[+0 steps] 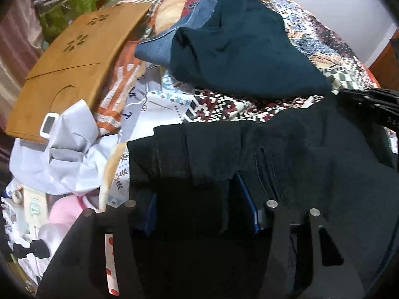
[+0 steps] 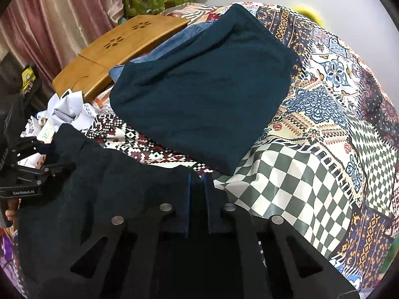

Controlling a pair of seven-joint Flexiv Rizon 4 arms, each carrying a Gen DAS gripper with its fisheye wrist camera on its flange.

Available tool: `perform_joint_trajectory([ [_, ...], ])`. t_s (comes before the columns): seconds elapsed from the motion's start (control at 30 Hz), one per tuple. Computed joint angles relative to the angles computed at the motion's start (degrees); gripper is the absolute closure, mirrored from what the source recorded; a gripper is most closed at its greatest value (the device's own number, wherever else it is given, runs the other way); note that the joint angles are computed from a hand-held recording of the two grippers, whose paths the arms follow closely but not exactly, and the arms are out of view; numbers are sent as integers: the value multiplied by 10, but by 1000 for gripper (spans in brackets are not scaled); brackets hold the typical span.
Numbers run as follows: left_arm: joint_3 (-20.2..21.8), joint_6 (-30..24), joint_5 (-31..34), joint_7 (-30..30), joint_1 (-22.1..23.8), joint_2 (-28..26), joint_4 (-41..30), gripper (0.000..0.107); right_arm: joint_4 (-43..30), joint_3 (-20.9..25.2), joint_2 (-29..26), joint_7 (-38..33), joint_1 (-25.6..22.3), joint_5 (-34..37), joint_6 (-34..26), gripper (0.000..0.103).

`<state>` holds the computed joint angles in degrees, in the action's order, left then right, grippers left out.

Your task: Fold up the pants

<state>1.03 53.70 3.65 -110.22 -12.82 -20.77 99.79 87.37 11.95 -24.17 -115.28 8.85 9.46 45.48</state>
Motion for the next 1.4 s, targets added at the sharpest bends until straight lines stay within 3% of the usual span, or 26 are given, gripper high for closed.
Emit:
perform_joint_trajectory([
  [0.17, 7, -18, 19, -17, -5, -6, -14, 47, 18, -10, 3, 22, 15, -34, 26, 95],
  [0.37, 13, -28, 14, -61, -2, 42, 15, 46, 38, 3, 49, 8, -12, 9, 27, 92],
  [0.57, 5, -1, 12, -108, 9, 118, 79, 31, 84, 3, 129, -59, -43, 82, 30, 79],
  [0.8, -16, -2, 7, -150, 15, 176, 129, 24, 162, -27, 211, -113, -45, 124, 54, 59],
  [1.13, -40, 32, -122, -155, 6, 191, 206, 24, 256, -65, 275, -135, -35, 137, 68, 55],
  [1.27, -50, 69, -254, -89, -4, 188, 246, 24, 271, -76, 277, -134, -37, 136, 55, 55],
  [1.4, -51, 85, -290, -75, -9, 187, 254, 24, 284, -82, 286, -150, -37, 160, 67, 53],
])
